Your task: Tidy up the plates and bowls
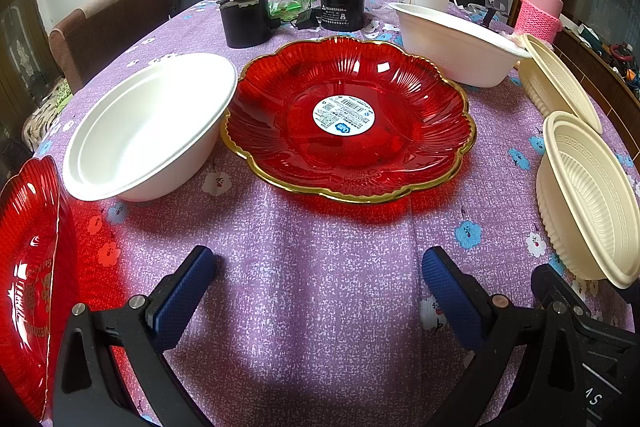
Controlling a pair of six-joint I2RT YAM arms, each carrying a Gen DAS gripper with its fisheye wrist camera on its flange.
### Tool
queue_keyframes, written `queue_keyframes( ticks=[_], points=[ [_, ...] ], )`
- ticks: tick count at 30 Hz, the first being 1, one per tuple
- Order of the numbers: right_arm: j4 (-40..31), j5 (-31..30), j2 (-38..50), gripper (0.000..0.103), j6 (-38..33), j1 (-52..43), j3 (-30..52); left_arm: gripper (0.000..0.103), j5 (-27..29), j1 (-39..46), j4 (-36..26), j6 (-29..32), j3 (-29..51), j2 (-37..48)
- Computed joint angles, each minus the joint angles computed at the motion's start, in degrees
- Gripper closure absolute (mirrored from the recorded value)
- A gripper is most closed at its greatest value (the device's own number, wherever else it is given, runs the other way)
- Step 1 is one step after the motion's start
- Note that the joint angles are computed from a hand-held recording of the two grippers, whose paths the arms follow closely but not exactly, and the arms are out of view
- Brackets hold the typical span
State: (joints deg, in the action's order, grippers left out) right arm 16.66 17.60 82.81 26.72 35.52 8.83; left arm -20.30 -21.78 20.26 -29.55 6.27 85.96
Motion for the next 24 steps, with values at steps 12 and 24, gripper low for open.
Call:
queue_keyframes(
  ticks=[12, 24],
  points=[
    [0.1, -0.2, -0.1, 0.001, -0.2, -0.2, 0.0, 0.0, 4.0, 2.2, -2.7, 4.4, -0.2, -2.2],
    [0.9, -2.6, -1.8, 0.001, -3.3, -1.7, -1.5, 0.0, 4.8, 2.5, -4.4, 5.6, -0.5, -4.2]
  ],
)
